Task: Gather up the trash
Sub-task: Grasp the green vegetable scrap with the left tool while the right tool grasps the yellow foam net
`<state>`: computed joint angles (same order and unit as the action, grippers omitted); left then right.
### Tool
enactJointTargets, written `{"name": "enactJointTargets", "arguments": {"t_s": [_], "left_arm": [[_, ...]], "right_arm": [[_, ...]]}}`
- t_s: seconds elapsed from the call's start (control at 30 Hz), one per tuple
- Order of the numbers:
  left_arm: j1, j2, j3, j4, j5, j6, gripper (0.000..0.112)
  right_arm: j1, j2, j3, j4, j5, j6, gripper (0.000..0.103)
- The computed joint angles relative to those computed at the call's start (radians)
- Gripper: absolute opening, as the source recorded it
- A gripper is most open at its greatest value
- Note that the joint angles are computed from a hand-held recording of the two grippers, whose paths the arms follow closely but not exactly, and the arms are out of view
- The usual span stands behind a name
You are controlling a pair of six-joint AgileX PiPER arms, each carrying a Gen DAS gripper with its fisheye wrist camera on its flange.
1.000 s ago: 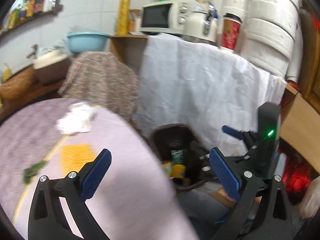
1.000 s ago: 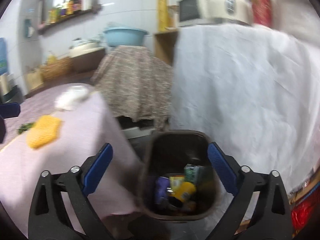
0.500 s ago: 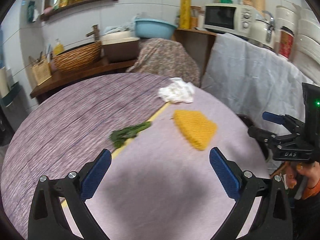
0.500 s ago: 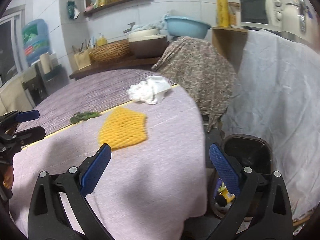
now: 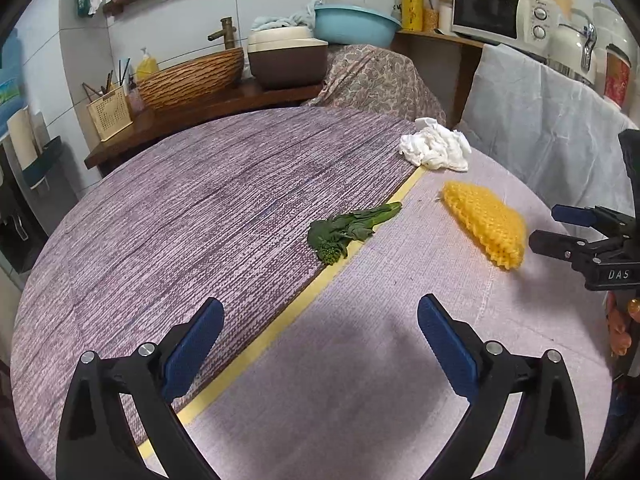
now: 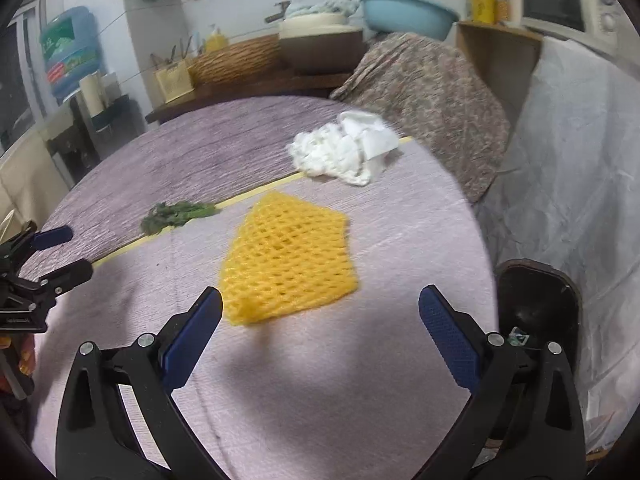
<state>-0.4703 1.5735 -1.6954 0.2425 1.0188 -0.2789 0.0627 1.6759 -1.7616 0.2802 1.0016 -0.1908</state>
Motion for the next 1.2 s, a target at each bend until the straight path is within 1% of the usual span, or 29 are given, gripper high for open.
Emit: {"name": "enactJointTargets", "arguments": {"t_s": [0.1,0.13,0.2,0.23,0.27,0.33,0.37,0.4,0.43,0.5,0.53,0.57,0.63,0.67,0.73,0.77,0.8,0.83,0.9,1.03,1.2], "left_arm": [[0.002,0.045,-0.043,0.008,0.019,0.021,0.096],[0.006,0.057,-0.054,0.007,0.023,0.028,0.095],[0.012,0.09,-0.086,0.017,0.038,0.035,0.093],[0.017,0.104,-0.101,0.02,0.045,0.041,0.093],[0.02,0.119,-0.118,0.018,0.052,0.048,0.092],[0.033,0.151,-0.158,-0.005,0.065,0.071,0.087],[0.039,0.166,-0.178,-0.017,0.073,0.077,0.086],[0.041,0.176,-0.191,-0.023,0.078,0.076,0.084],[0.046,0.189,-0.206,-0.034,0.083,0.081,0.08],[0.052,0.216,-0.242,-0.047,0.097,0.084,0.073],[0.054,0.227,-0.257,-0.053,0.103,0.08,0.071],[0.062,0.237,-0.272,-0.074,0.106,0.08,0.069],[0.07,0.25,-0.292,-0.096,0.112,0.078,0.058],[0.071,0.258,-0.303,-0.102,0.118,0.076,0.055],[0.073,0.271,-0.32,-0.118,0.134,0.08,0.035],[0.074,0.272,-0.319,-0.125,0.134,0.081,0.033],[0.07,0.266,-0.309,-0.118,0.125,0.074,0.028],[0.071,0.264,-0.307,-0.123,0.125,0.074,0.021],[0.071,0.257,-0.299,-0.128,0.122,0.063,0.013],[0.077,0.226,-0.267,-0.15,0.099,0.051,0.011],[0.069,0.142,-0.191,-0.16,0.048,0.031,0.01]], "right_arm": [[0.027,0.042,-0.048,-0.023,0.031,0.014,0.097],[0.046,0.065,-0.075,-0.047,0.053,0.014,0.097],[0.08,0.08,-0.085,-0.114,0.052,0.035,0.097],[0.094,0.084,-0.085,-0.143,0.048,0.045,0.088],[0.102,0.088,-0.085,-0.152,0.048,0.04,0.066],[0.095,0.082,-0.072,-0.136,0.042,0.037,0.06],[0.088,0.075,-0.064,-0.122,0.037,0.031,0.052],[0.081,0.066,-0.057,-0.106,0.031,0.022,0.048],[0.068,0.054,-0.046,-0.079,0.026,0.007,0.041],[0.058,0.034,-0.032,-0.064,0.015,0.002,0.036],[0.059,0.021,-0.02,-0.071,0.003,0.003,0.031],[0.061,0.005,-0.005,-0.079,-0.008,-0.002,0.03],[0.061,-0.007,0.005,-0.071,-0.005,-0.014,0.03],[0.061,-0.015,0.017,-0.066,-0.007,-0.022,0.03],[0.072,-0.042,0.055,-0.084,-0.035,-0.021,0.03],[0.079,-0.052,0.068,-0.095,-0.049,-0.02,0.03],[0.085,-0.062,0.084,-0.102,-0.06,-0.02,0.03],[0.09,-0.071,0.095,-0.105,-0.07,-0.026,0.03],[0.095,-0.081,0.108,-0.103,-0.084,-0.032,0.029],[0.101,-0.107,0.139,-0.1,-0.115,-0.038,0.029],[0.081,-0.146,0.174,-0.049,-0.125,-0.062,0.029]]}}
